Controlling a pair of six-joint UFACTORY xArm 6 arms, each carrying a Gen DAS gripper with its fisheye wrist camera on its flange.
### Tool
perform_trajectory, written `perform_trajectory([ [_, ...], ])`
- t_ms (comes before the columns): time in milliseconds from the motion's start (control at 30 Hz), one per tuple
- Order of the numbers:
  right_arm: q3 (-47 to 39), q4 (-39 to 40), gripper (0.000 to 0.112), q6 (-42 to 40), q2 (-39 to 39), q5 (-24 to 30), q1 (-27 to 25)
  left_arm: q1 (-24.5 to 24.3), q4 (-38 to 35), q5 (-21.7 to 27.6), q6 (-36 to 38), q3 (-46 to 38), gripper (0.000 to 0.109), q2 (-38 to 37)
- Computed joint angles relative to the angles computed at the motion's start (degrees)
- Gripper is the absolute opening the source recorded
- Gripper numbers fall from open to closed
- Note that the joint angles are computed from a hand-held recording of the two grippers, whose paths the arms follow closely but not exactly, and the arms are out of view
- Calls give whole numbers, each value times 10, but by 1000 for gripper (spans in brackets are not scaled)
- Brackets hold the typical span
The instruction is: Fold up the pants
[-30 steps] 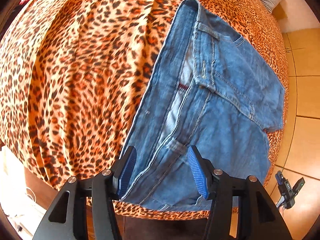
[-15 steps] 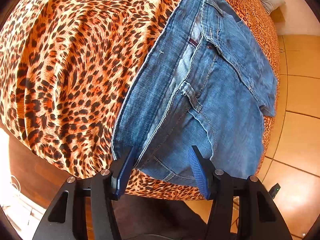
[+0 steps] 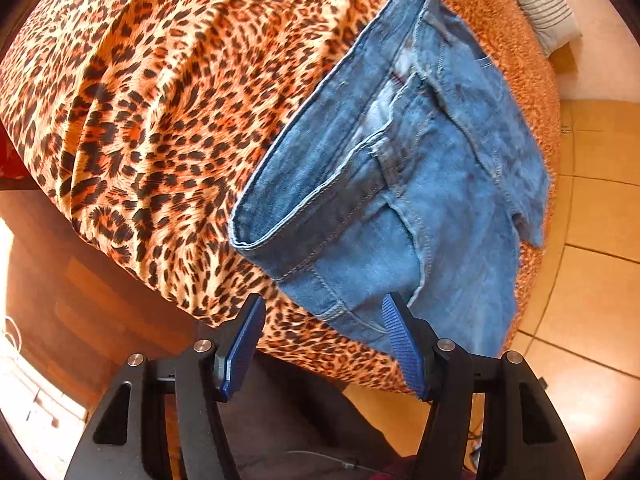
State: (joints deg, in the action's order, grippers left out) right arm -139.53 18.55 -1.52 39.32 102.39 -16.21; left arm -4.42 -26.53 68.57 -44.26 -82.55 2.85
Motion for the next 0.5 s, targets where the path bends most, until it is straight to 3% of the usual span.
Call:
perform_trajectory([
  [167,22,-5,49,-16,-10,-8,8,-2,-37,-41,-3,20,55,25],
  [233,32,-11,42,-36,-17,-16,12,-9,-1,-17,-15,-23,31,56],
  [267,26,-21,20,-47,-15,-12,16,-10,5,-12,-14,-37,20,67],
  [300,9,-30,5,-55,-6,-2,19,-11,8,-5,-19,-45,18,70],
  [400,3,-18,5,-54,-9,-13,10,-14,32,12,-26,-53,15,63],
  [500,-19,-26,6,-45,13,12,6,-12,25,46,-30,-51,16,67],
])
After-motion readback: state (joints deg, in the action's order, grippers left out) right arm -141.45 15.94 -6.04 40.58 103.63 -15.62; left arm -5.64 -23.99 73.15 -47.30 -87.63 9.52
